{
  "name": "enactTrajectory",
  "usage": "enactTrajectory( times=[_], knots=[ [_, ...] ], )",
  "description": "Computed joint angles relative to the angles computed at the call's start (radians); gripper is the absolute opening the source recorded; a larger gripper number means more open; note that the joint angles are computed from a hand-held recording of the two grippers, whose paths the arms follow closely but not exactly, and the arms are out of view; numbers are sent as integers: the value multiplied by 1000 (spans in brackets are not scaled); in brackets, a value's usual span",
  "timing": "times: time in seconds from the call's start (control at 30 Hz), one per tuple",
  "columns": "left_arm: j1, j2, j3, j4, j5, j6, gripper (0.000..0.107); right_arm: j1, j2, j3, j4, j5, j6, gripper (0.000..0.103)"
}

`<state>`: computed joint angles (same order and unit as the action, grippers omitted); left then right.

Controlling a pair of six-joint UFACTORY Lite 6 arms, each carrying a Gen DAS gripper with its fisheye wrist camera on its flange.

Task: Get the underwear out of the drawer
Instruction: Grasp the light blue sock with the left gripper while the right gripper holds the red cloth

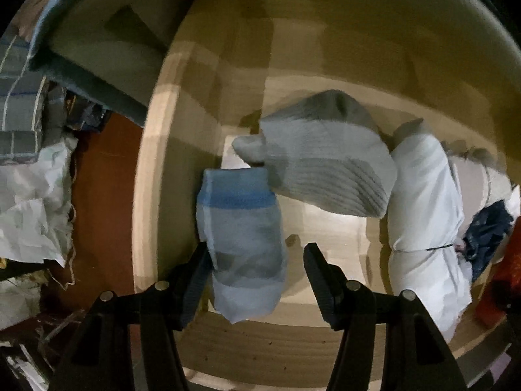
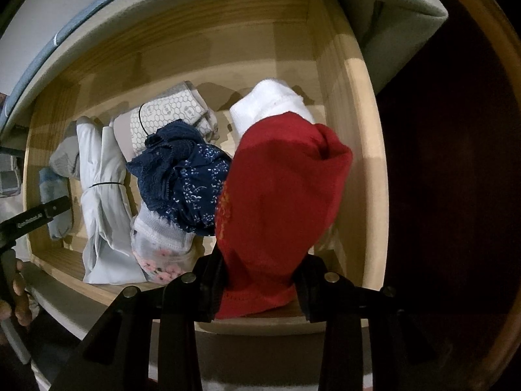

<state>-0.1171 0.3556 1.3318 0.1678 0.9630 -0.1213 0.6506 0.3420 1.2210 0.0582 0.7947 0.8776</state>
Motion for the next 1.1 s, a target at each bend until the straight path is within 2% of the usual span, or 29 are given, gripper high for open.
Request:
enactTrajectory(
  times=[0.27,0.3,0.33,0.37,0.6,0.9,1.1],
  knots=[
    [-63,-12,-29,36,-8,0,60,-11,-6,-8,12,-3,-14,35],
    [-59,-20,-38,30,-15,9,57,-11,-6,-9,14,-4,-14,35],
    [-53,-25,-46,27,-28,22,48,-13,-8,-10,15,-3,-16,35],
    [-56,-32,-53,32,-31,29,46,-14,-9,-10,15,-2,-17,35],
    [-17,-68,-88,-56,-40,138,45,-16,-6,-8,23,-3,-22,35],
    [-49,-46,-80,-24,-22,99,49,-16,-3,-14,32,-12,-23,35],
    [-35,-69,-86,-62,-13,133,42,-13,1,-6,27,-1,-21,35]
  ],
)
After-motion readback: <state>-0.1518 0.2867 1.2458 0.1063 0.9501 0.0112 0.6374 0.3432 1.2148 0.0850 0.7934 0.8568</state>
